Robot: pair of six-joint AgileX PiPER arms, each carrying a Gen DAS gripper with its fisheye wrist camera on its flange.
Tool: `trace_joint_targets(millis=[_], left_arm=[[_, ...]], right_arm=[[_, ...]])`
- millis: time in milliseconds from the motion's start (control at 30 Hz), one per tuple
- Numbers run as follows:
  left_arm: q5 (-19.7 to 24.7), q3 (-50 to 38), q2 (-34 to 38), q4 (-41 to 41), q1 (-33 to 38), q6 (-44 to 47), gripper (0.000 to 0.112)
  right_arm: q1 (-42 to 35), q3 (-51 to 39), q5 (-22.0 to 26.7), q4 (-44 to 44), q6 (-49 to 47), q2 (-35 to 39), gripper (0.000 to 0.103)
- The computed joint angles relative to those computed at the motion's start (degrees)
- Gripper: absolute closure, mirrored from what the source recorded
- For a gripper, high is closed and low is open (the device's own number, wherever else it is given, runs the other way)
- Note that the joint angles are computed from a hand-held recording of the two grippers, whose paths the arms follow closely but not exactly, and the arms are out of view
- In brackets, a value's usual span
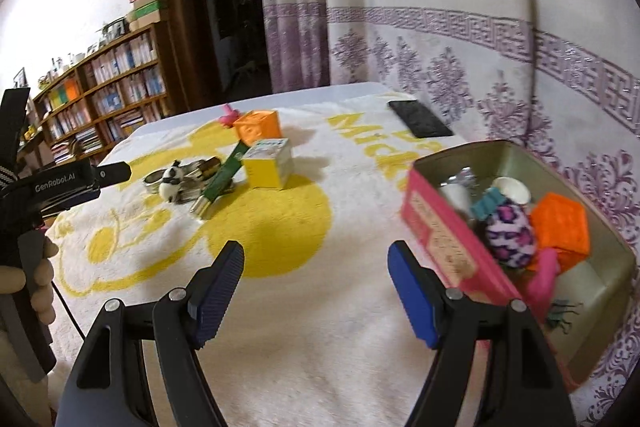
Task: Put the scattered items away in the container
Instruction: 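Withdraw both grippers from the tin toward the remaining items, then grasp the green ointment tube with the right gripper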
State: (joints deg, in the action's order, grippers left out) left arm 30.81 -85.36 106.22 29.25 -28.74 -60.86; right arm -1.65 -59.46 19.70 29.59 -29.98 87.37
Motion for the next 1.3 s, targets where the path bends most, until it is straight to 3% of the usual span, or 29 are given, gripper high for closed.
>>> trace_joint_targets(millis=[100, 333, 800, 1167, 1300], left_arm=[[0.15, -0.47, 0.62, 0.23, 0.76, 1.08, 0.037], [-0.68, -0.25, 2.25, -2.14, 2.47, 4.71, 0.037], [-3.09, 2.97, 2.87, -2.7, 5.31, 1.73, 0.037], [-3.33, 3.49, 3.26, -3.59, 5.65, 1.28, 0.037], [-3.08, 3.33, 3.55, -4.13, 5.71, 1.97, 0.037]], right_arm=[[0.69, -3.17, 2.78, 1.15, -0.09, 2.51, 0.025], [5.4, -9.97, 4.33, -1.86, 3.03, 7.47, 0.028], [9.02, -33.78, 18.7, -5.41, 11.42, 26.25, 0.052], [12.33, -50.19, 25.43, -10.47, 17.57, 37.52, 0.053], [12.93, -55.67, 28.28, -12.84, 20.28, 41.34, 0.064]])
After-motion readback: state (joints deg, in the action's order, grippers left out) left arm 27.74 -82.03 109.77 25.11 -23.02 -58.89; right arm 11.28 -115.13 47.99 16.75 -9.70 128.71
